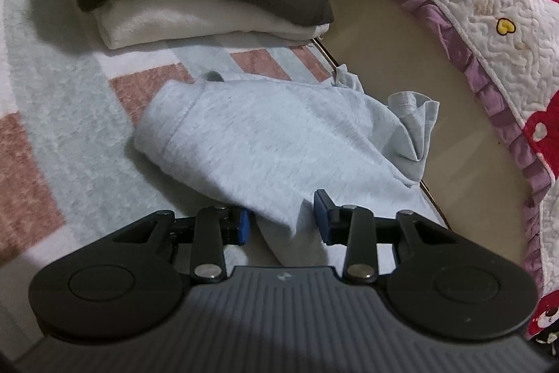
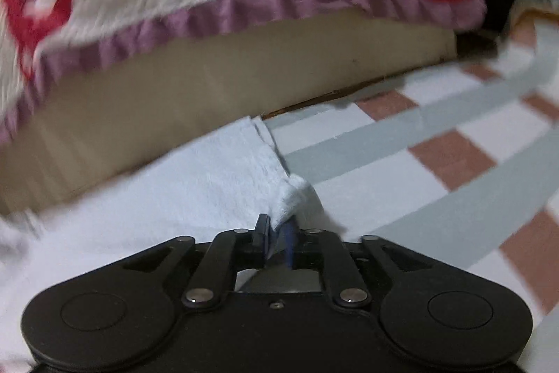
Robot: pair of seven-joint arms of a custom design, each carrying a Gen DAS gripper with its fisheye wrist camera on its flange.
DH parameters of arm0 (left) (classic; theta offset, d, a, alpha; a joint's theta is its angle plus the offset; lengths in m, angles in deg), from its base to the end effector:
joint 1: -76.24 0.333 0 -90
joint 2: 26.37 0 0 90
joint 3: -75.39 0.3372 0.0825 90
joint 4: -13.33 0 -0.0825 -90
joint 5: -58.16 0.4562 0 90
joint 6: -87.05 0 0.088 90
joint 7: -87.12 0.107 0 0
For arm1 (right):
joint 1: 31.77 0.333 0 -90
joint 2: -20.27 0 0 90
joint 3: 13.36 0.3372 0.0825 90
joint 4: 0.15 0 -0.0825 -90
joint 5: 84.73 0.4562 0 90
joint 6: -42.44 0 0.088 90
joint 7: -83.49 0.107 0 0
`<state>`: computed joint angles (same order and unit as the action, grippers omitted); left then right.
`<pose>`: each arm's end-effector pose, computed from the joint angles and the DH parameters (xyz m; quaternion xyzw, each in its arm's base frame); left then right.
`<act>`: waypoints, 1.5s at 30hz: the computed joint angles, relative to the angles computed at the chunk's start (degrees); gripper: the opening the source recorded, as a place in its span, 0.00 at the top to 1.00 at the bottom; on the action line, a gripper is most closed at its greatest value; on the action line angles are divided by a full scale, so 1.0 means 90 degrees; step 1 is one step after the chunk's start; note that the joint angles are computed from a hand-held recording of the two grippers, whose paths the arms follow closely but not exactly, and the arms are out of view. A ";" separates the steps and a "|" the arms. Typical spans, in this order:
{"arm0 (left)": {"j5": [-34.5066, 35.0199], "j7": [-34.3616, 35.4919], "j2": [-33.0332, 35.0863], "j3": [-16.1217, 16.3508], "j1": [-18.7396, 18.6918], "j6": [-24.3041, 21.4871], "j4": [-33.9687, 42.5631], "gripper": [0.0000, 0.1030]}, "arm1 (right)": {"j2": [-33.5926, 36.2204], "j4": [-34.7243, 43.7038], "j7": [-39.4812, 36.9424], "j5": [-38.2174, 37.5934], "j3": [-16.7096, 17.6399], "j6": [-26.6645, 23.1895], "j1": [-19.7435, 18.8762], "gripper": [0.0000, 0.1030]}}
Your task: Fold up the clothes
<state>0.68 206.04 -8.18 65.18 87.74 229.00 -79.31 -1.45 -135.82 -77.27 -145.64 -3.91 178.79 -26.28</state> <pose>0.7679 0.0360 0.4981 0.6826 -0.5591 0.4705 0.0040 0.5107 0.1315 0.5041 -0.2613 0.8451 -0.3755 0.2765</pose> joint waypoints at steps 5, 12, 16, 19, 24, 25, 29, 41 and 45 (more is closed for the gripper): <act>0.0082 -0.0089 0.0275 -0.0059 0.0019 -0.0278 0.0392 0.55 | -0.0555 -0.0481 0.1247 0.0750 0.0094 -0.0003 0.0098 0.50; 0.0426 0.1687 0.0189 -0.0227 -0.0155 0.0259 0.0309 0.90 | -0.1102 -0.1346 0.4366 -0.0084 0.0401 0.2060 -0.0888 0.46; 0.0258 0.1809 0.0192 -0.0252 -0.0163 0.0373 0.0344 0.90 | -0.0523 -0.0855 0.3405 -0.0253 0.0129 0.2196 -0.1122 0.41; 0.0332 0.1290 0.0313 -0.0182 -0.0153 0.0112 0.0514 0.90 | -0.0073 -0.0470 0.3407 -0.0768 0.0061 0.2233 -0.1344 0.47; 0.0577 0.1130 0.0312 -0.0176 -0.0170 0.0007 0.0550 0.90 | -0.0026 -0.0508 0.3785 -0.1149 -0.0219 0.2594 -0.1341 0.91; 0.0617 0.1114 0.0305 -0.0176 -0.0156 -0.0102 0.0584 0.90 | -0.0101 -0.0506 0.3390 -0.1171 -0.0230 0.2461 -0.1284 0.91; 0.0419 0.1171 0.0176 -0.0192 -0.0010 -0.0487 0.0653 0.91 | -0.0475 -0.0523 0.2454 -0.1220 -0.0267 0.2352 -0.1138 0.92; 0.0179 0.1719 -0.0439 0.0078 0.0025 -0.1070 0.0506 0.92 | -0.1344 -0.0806 0.1141 -0.0627 -0.0131 0.2021 -0.1051 0.92; 0.0266 0.1979 -0.0899 0.0281 0.0111 -0.1492 0.0114 0.92 | -0.2254 -0.1484 -0.0001 0.0550 -0.0311 0.1765 -0.0590 0.92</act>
